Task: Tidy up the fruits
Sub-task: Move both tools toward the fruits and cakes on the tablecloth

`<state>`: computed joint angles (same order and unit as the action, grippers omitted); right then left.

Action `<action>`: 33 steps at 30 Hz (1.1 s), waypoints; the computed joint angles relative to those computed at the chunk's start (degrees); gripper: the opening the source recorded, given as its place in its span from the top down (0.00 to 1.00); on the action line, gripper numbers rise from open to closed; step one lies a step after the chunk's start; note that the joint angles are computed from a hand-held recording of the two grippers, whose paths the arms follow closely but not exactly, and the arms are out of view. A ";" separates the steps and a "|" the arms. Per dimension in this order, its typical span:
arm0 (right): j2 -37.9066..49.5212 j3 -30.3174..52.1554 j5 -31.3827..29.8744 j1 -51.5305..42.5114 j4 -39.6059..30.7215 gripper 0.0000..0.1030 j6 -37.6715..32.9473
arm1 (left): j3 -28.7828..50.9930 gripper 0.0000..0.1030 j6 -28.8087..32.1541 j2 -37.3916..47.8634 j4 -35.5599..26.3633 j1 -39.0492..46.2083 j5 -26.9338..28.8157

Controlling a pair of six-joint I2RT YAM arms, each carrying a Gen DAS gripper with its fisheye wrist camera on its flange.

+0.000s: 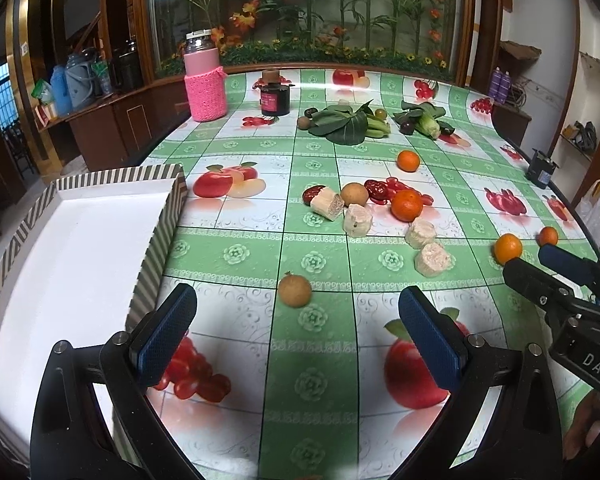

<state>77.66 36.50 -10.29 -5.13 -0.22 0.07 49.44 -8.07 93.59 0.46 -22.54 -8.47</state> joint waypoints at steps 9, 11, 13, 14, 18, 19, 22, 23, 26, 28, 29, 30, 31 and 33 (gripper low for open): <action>-1.22 -0.71 0.34 0.02 -0.54 0.39 0.49 | -2.78 0.01 1.47 -2.68 1.12 1.80 1.74; -1.22 -0.70 0.55 0.14 -0.51 0.39 0.44 | -3.13 0.01 1.44 -2.82 1.16 2.34 2.57; -1.36 -1.04 0.70 0.09 -0.49 0.39 -0.11 | -3.37 0.01 1.82 -2.84 0.96 3.30 4.12; -1.20 -1.11 0.43 -0.07 -0.47 0.39 -0.40 | -3.62 0.01 2.25 -2.87 0.96 3.92 5.06; -0.02 -1.23 -1.90 -1.07 -1.08 0.39 -0.53 | -3.98 0.01 3.60 -2.21 0.18 6.17 7.92; 0.25 -1.27 -2.11 -1.07 -1.06 0.39 -0.49 | -4.09 0.01 3.71 -2.15 0.15 6.59 8.50; 1.49 -0.87 -1.84 -0.81 -1.23 0.41 -0.71 | -3.57 0.01 4.32 -1.46 -0.73 7.56 10.25; 1.72 -0.77 -1.66 -0.82 -1.39 0.42 -0.85 | -3.16 0.01 4.56 -1.14 -1.25 7.53 10.19; 1.99 -0.69 -1.64 -1.33 -1.46 0.43 -1.33 | -2.79 0.01 4.98 -0.93 -1.38 7.29 10.15; 2.52 -0.38 -2.43 -2.28 -1.58 0.43 -1.67 | -2.26 0.01 5.02 -0.50 -1.46 6.58 9.42; 3.09 -0.01 -3.29 -2.68 -1.69 0.43 -1.73 | -1.85 0.01 5.07 -0.11 -1.58 6.42 9.21; 3.63 0.49 -3.53 -2.58 -1.73 0.43 -1.64 | -1.37 0.01 4.95 0.33 -1.80 6.06 8.70; 4.36 1.09 -3.95 -2.42 -2.00 0.44 -1.71 | -0.93 0.01 4.76 0.78 -1.93 5.81 8.28; 5.83 2.21 -4.92 -1.85 -2.24 0.46 -1.99 | 0.27 0.01 4.40 1.94 -2.40 5.48 7.94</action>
